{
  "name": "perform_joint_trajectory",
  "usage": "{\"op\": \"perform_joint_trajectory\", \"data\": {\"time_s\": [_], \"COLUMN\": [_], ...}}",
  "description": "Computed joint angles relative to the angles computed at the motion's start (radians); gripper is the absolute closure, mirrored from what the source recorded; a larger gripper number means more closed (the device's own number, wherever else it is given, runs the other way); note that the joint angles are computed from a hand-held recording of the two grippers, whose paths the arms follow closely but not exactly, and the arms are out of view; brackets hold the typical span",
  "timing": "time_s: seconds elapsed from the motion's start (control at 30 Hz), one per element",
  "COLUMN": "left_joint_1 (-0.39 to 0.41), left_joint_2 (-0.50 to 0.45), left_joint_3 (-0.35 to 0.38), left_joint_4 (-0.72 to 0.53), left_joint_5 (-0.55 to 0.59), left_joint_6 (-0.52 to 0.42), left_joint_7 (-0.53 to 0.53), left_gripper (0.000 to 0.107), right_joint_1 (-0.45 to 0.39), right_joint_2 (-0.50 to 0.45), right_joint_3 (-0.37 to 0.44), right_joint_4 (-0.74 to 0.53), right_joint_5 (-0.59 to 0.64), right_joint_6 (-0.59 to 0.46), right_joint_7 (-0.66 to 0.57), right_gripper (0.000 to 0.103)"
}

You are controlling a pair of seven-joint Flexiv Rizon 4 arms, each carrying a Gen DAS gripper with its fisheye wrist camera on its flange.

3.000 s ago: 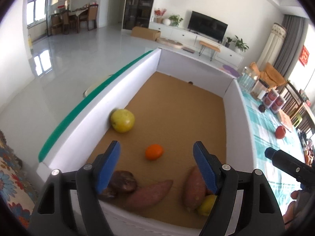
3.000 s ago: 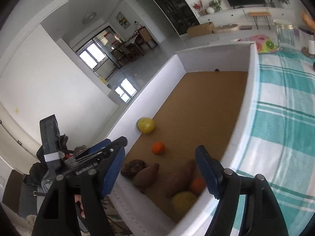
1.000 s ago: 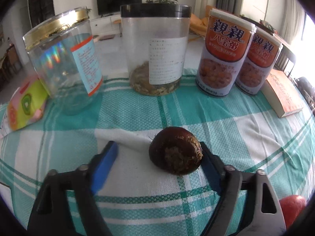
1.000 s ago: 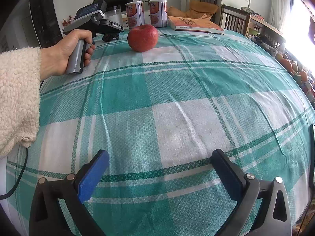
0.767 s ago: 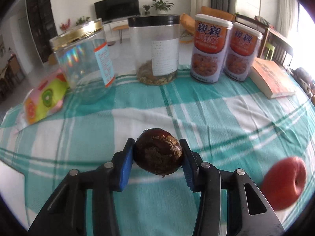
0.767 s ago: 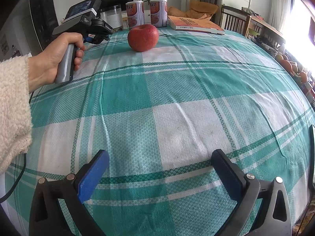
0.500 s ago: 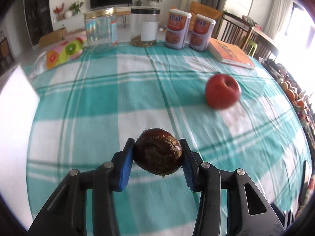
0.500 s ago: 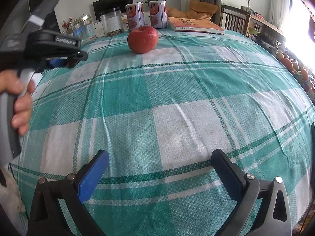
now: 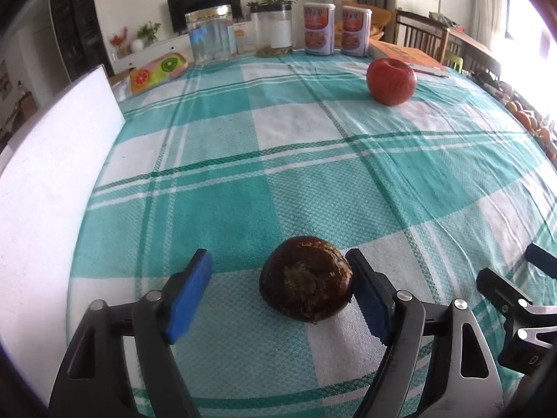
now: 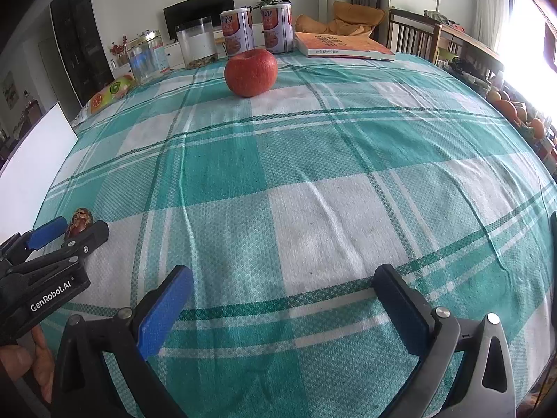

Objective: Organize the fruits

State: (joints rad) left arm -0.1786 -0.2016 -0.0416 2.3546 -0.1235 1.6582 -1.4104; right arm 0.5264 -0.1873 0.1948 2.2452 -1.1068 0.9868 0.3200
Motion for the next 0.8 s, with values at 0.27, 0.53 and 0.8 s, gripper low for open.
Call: {"op": "perform_joint_trajectory", "data": {"time_s": [0.27, 0.53, 0.8], "left_joint_1": [0.047, 0.046, 0.057], "left_joint_2": [0.006, 0.005, 0.005], "left_joint_3": [-0.055, -0.057, -0.071], "left_joint_4": [0.017, 0.017, 0.019], "left_joint_5": [-0.039, -0.045, -0.054], "left_joint_6": [0.007, 0.009, 0.011], "left_joint_7": [0.03, 0.035, 0.042], "left_gripper": [0.022, 0.022, 0.022], "right_joint_1": [0.008, 0.014, -0.065], "right_joint_2": [-0.002, -0.007, -0.057], "right_joint_3": [0.005, 0.009, -0.083], "right_joint_4": [-0.005, -0.013, -0.129], "right_joint_5": [0.026, 0.054, 0.006], "right_joint_6": [-0.024, -0.039, 0.14], "right_joint_7": [-0.024, -0.055, -0.192], "right_gripper": [0.0, 0.0, 0.001]}}
